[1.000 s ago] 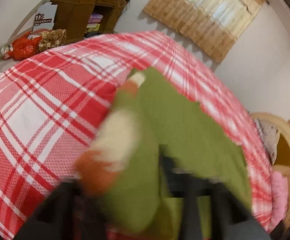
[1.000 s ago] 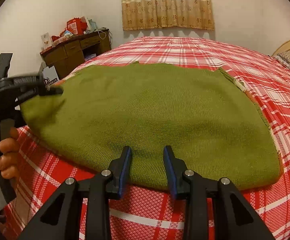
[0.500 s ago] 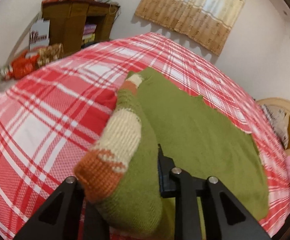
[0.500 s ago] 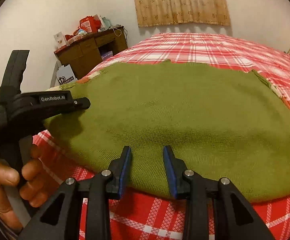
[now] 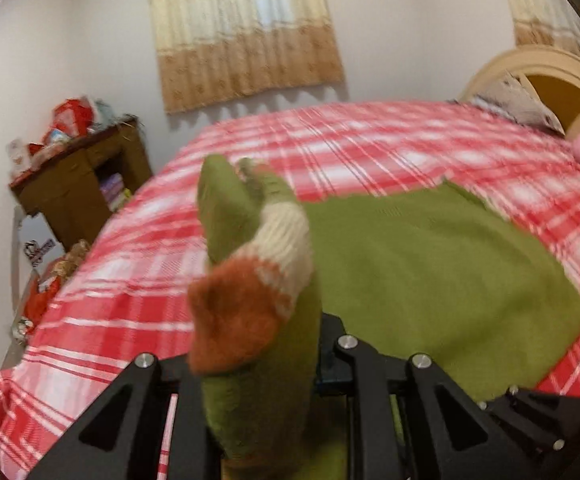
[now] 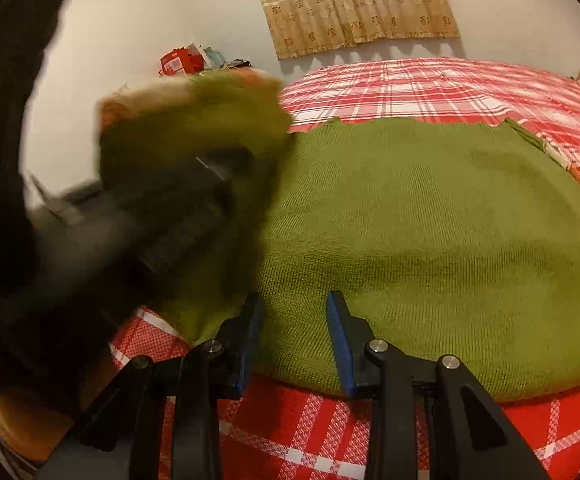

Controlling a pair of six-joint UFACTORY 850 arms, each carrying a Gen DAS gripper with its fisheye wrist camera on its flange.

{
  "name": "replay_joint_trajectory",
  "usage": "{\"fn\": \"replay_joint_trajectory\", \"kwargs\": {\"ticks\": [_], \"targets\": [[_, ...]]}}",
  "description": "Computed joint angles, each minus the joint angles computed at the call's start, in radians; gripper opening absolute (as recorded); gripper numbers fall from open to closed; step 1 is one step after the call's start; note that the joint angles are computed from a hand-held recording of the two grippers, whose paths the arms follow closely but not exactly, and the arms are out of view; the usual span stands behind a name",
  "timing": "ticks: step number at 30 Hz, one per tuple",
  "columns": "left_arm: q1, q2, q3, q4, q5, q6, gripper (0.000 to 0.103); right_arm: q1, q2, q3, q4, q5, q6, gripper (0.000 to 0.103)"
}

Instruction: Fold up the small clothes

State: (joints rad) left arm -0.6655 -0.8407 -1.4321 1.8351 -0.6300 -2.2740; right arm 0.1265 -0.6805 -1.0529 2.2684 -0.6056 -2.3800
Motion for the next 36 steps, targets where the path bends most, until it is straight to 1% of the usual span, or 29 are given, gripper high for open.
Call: {"fn": "replay_joint_trajectory", "kwargs": {"ticks": [2,3,7,9,12,14,16,18,20,22,24,25,27,29,30,31,34,36], "targets": [[0.011,-0.018,-0.018,-0.027,0.059,0.03,0.02,-0.002,-0.004,-0.005,-0.016,-0.004,0.022,0.035],[0.017,-0.015,-0.014,-0.021,0.087,0.013,0.02,-0.003,-0.003,-0.004,-0.026,0.0,0.024,0.036],[0.013,0.007,0.02,0.039,0.098,-0.067,0.02,-0.028,0.015,0.01,-0.131,-0.007,0.086,0.035],[0.011,0.011,0.026,0.046,0.1,-0.076,0.02,-0.05,0.037,0.025,-0.193,0.0,0.113,0.035],[0.007,0.006,0.021,0.033,0.095,-0.06,0.02,-0.081,0.081,0.048,-0.167,0.001,0.085,0.035],[0.007,0.0,0.011,0.025,0.093,-0.052,0.02,-0.1,0.09,0.028,-0.186,-0.011,0.125,0.035],[0.005,-0.008,-0.002,0.02,0.091,-0.048,0.02,-0.121,0.073,-0.032,-0.272,-0.043,0.269,0.035],[0.006,-0.008,-0.001,0.028,0.092,-0.059,0.02,-0.133,0.025,-0.131,-0.375,-0.093,0.441,0.035],[0.007,-0.01,-0.005,0.032,0.095,-0.062,0.02,-0.125,-0.02,-0.217,-0.457,-0.101,0.562,0.036],[0.007,-0.01,-0.005,0.038,0.095,-0.07,0.02,-0.106,-0.081,-0.325,-0.583,-0.098,0.723,0.037],[0.008,-0.008,-0.001,0.053,0.098,-0.09,0.021,-0.089,-0.151,-0.438,-0.721,-0.117,0.89,0.038],[0.009,-0.007,0.001,0.06,0.1,-0.098,0.021,-0.079,-0.17,-0.47,-0.764,-0.117,0.937,0.038],[0.01,-0.005,0.004,0.07,0.103,-0.109,0.021,-0.063,-0.213,-0.543,-0.825,-0.122,0.995,0.039],[0.01,-0.004,0.006,0.079,0.105,-0.12,0.021,-0.056,-0.247,-0.595,-0.854,-0.146,1.02,0.05],[0.011,-0.002,0.009,0.088,0.107,-0.131,0.021,-0.047,-0.26,-0.621,-0.878,-0.139,1.048,0.063],[0.011,-0.002,0.009,0.094,0.109,-0.138,0.021,-0.043,-0.278,-0.646,-0.892,-0.136,1.061,0.067],[0.012,0.0,0.012,0.11,0.114,-0.159,0.021,-0.027,-0.307,-0.691,-0.935,-0.153,1.074,0.067],[0.012,0.0,0.012,0.113,0.116,-0.164,0.021,-0.011,-0.311,-0.701,-0.951,-0.114,1.06,0.066]]}}
